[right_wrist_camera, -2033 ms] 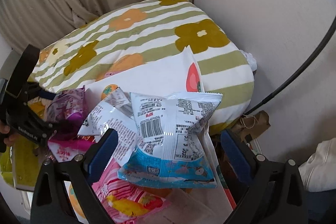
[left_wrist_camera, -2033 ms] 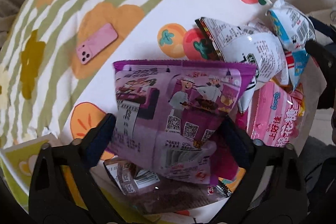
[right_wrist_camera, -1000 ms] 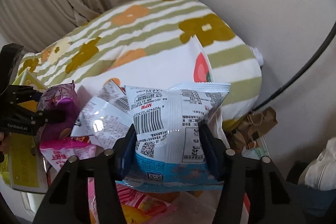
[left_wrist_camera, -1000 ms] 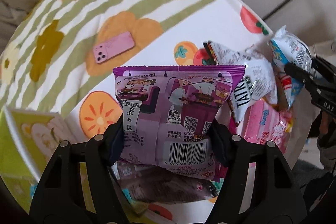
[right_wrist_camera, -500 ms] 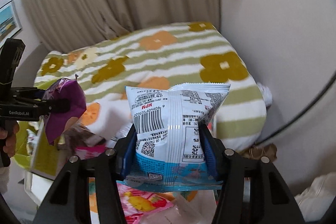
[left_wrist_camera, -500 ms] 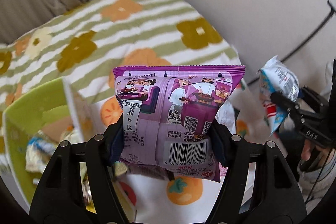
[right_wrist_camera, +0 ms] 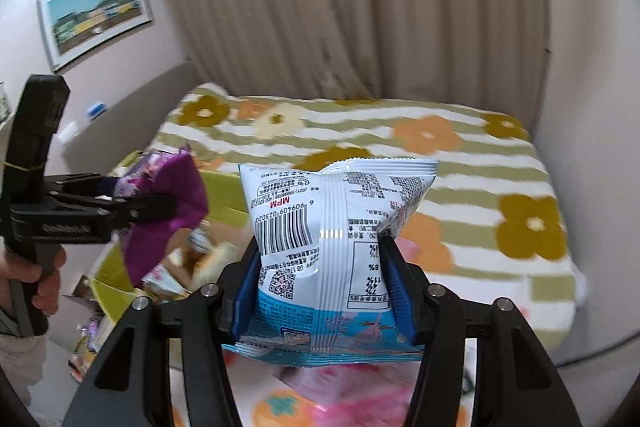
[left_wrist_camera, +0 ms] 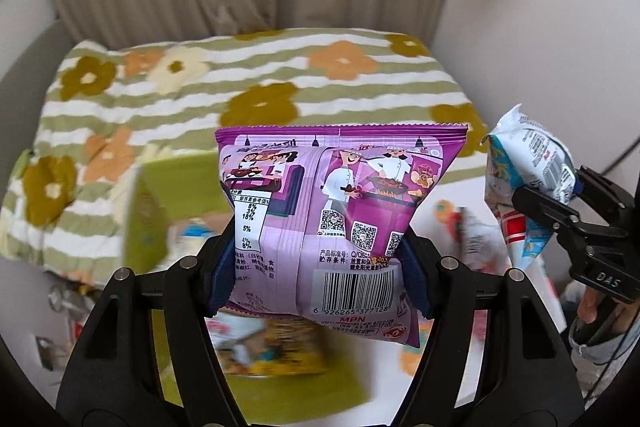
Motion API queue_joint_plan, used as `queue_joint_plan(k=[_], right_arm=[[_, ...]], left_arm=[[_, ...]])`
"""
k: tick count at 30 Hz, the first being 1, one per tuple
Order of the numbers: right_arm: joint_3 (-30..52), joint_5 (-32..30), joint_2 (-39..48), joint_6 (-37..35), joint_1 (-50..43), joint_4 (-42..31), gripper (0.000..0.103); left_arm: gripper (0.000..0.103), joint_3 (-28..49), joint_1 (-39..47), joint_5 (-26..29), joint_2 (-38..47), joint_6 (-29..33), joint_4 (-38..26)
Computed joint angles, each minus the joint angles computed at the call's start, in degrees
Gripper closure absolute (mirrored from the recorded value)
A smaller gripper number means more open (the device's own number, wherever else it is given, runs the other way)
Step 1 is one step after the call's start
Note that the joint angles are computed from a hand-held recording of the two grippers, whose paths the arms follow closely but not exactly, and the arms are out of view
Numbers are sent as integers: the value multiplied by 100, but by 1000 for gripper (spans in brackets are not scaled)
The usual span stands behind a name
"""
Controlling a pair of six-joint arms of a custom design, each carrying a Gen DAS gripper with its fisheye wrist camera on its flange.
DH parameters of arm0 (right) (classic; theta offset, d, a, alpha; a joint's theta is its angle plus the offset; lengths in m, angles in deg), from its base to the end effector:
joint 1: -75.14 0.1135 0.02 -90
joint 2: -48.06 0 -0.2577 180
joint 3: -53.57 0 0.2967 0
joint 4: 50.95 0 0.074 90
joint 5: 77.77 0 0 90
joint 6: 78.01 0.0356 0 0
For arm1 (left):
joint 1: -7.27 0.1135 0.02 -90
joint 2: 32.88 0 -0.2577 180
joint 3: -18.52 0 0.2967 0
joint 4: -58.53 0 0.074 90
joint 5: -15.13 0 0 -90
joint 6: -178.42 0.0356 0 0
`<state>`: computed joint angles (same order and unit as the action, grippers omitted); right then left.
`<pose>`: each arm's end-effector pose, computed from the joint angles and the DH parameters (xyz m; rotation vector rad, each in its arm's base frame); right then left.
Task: Organize snacks
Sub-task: 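Carry purple bag toward box with left tool while right tool carries white-blue bag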
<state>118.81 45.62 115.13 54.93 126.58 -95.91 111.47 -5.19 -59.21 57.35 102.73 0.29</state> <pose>0.1943 0.2123 0.2658 0.0983 2.2297 0.1922 0.3677 -0.0911 0.2960 0.6872 2.4238 -0.3335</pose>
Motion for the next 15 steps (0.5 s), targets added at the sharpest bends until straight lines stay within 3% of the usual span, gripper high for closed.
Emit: queue_joint_plan(k=[7, 13, 15], right_arm=[[1700, -446, 2219, -201, -190, 710, 51], [2881, -585, 3446, -112, -311, 524, 51], [3144, -611, 3720, -22, -351, 415, 51]], left_arm=[[37, 1131, 897, 122, 1257, 763, -244], [36, 2557, 1170, 464, 2720, 1108, -656], [30, 2797, 1115, 345, 3001, 1188, -752]])
